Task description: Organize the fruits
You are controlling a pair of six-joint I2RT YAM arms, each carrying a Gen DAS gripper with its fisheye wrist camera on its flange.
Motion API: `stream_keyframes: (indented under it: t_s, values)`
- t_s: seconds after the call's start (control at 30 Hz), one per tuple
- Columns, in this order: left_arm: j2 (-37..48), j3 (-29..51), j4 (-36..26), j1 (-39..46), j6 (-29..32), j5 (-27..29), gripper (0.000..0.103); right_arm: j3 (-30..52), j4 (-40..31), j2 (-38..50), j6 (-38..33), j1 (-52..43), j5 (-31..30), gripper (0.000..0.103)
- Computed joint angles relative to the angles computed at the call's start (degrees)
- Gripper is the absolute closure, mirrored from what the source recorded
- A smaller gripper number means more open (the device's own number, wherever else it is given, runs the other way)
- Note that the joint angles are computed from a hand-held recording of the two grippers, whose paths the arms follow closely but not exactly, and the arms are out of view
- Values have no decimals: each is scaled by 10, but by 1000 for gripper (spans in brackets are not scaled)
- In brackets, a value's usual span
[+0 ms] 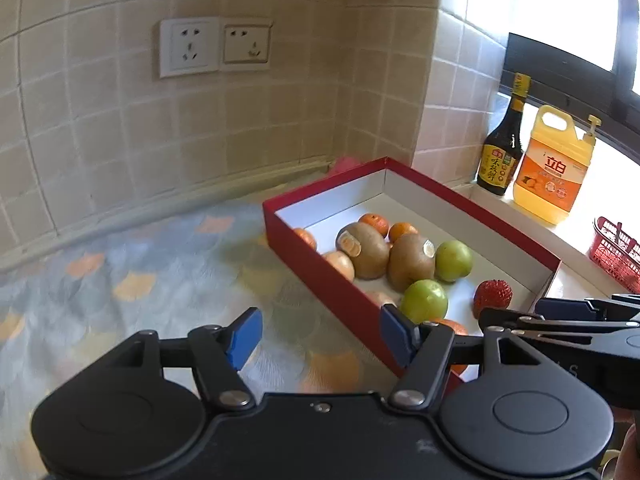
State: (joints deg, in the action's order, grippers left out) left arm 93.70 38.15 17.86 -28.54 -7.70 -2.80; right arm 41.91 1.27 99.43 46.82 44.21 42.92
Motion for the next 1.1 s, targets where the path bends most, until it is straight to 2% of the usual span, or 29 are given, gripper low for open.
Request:
stream_keyframes:
  t_s: [0.13, 0.63, 0.77, 1.1]
  values:
    - [3, 1, -12, -8, -6, -16, 26, 12, -17, 8, 8, 7, 7, 46]
    - [15, 11, -18, -10, -11, -9, 25, 37, -39, 18, 6, 8, 14, 46]
    - [14, 14, -22, -14, -6, -26, 23, 36, -37, 19, 3, 4, 8, 46]
    - [15, 21, -44, -10, -5, -21, 23, 33, -27, 21, -7, -1, -3, 46]
